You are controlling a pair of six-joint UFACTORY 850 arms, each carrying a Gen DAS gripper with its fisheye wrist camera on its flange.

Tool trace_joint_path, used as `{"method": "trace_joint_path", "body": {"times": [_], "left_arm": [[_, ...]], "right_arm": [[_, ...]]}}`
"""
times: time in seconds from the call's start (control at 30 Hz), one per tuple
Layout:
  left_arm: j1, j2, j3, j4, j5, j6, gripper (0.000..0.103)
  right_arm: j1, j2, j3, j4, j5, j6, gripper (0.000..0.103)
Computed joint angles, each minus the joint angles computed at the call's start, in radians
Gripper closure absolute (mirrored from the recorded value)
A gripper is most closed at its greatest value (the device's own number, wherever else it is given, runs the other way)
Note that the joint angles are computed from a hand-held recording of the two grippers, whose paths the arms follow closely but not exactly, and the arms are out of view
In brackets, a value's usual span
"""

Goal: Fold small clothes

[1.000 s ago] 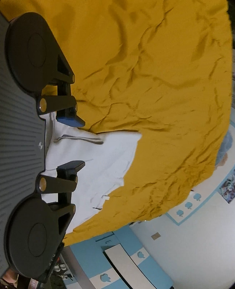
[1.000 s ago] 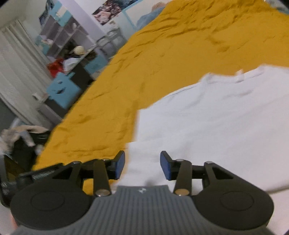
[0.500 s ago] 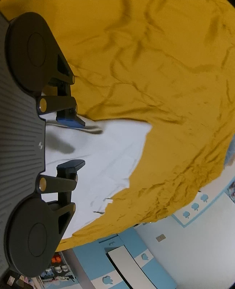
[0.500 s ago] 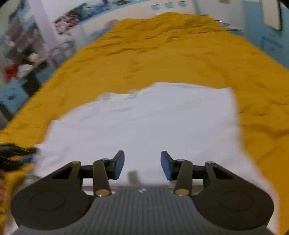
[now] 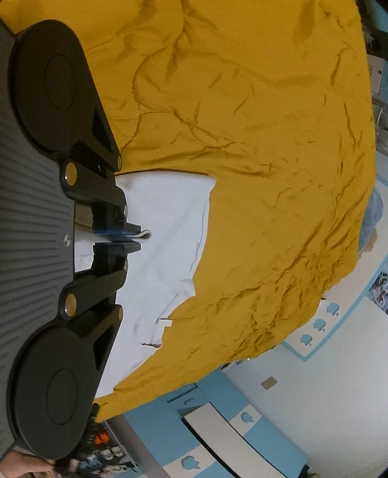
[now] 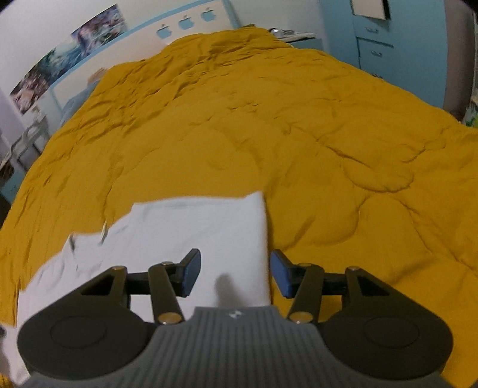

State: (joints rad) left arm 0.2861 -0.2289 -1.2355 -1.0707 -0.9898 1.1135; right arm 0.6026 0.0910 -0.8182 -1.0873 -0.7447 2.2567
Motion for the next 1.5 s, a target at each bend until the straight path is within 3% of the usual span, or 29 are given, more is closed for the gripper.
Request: {"method": "trace_joint_path", "body": {"times": [0.2,0.27,0.3,0.37,0.53,0.67,0.73,0.8,0.9,1.07,1.17,1.33,1.5], "left_arm": [[-0.016,0.001,-0.01,0.025,0.027,-0.012,0.099],[-0.019,0.001,-0.011,0.034,0.037,-0.022,0.099],[-0.02,0.001,-0.012,0.037,0.041,-0.026,0.099],[-0.022,0.002,-0.013,0.038,0.047,-0.026,0.1],[-0.035,-0.008,-0.031,0.004,0.046,0.0,0.1],[-0.101,-0.037,-0.053,0.11,0.153,-0.051,0.1],[-0.113,-0.058,-0.062,0.147,0.175,-0.092,0.1],[-0.111,-0.069,-0.067,0.162,0.174,-0.11,0.094],[-0.097,-0.062,-0.069,0.177,0.147,-0.104,0.082],[-0.071,-0.019,-0.051,0.229,0.097,-0.056,0.081],[-0.065,0.011,-0.024,0.26,0.089,-0.036,0.081],[-0.065,0.051,0.033,0.274,0.117,0.007,0.081],[-0.078,0.067,0.062,0.278,0.163,-0.024,0.081]], "right_arm": [[-0.096,-0.005,0.012,-0.077,0.09,0.14,0.058],[-0.124,-0.046,-0.018,-0.064,0.122,0.1,0.059],[-0.131,-0.061,-0.029,-0.041,0.129,0.065,0.064],[-0.15,-0.083,-0.044,0.009,0.165,-0.006,0.102],[-0.126,-0.06,-0.022,-0.098,0.075,0.09,0.103],[-0.162,-0.049,0.011,-0.085,0.123,0.16,0.103],[-0.168,-0.053,0.012,-0.075,0.147,0.148,0.103],[-0.164,-0.041,0.017,-0.068,0.148,0.125,0.096],[-0.13,0.003,0.035,-0.071,0.121,0.064,0.085],[-0.006,0.099,0.063,0.067,0.052,-0.171,0.082],[0.115,0.145,0.082,0.103,-0.013,-0.216,0.07],[0.297,0.09,0.055,0.176,-0.163,-0.379,0.064],[0.332,-0.004,0.029,0.171,-0.242,-0.442,0.068]]}}
